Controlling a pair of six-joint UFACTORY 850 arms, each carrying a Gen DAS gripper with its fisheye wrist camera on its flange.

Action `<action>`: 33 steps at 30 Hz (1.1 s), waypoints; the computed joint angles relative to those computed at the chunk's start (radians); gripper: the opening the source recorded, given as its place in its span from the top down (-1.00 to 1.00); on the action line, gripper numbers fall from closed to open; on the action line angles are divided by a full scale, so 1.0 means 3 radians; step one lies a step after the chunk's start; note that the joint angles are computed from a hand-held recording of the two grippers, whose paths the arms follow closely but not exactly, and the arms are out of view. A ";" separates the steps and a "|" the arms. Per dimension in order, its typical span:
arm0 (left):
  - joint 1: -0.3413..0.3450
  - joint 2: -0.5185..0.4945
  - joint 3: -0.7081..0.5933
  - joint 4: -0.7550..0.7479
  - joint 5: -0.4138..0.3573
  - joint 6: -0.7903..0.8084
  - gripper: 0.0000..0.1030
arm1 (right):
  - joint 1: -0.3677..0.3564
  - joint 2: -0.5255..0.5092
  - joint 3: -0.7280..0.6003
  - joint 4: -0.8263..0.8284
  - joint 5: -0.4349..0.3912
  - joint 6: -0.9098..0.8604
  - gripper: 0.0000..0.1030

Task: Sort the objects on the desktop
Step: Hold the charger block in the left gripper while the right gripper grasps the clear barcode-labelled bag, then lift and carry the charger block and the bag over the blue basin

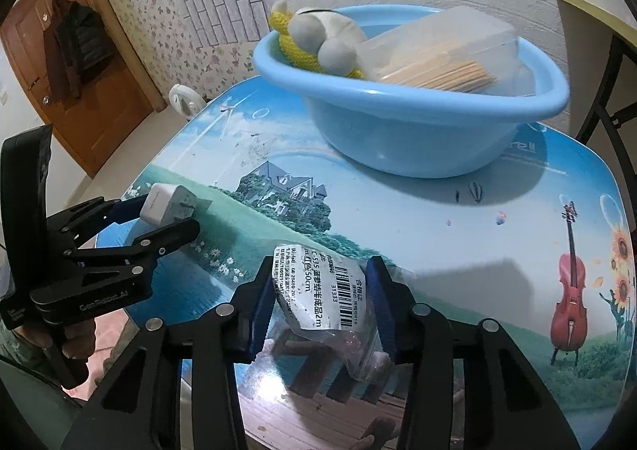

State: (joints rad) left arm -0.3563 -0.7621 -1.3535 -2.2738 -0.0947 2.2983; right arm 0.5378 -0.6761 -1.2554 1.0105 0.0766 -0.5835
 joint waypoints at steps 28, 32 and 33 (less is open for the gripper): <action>-0.0162 0.0204 -0.0419 0.1001 -0.0264 -0.0908 -0.20 | -0.0246 0.0577 0.0298 -0.1149 0.0648 0.1090 0.22; -0.0194 0.0094 -0.0666 0.1347 -0.0248 -0.1250 -0.20 | -0.0313 0.0527 0.0199 -0.1198 0.0622 0.1051 0.22; -0.0200 0.0056 -0.0739 0.1433 -0.0247 -0.1326 -0.20 | -0.0323 0.0540 0.0226 -0.1254 0.0634 0.1092 0.22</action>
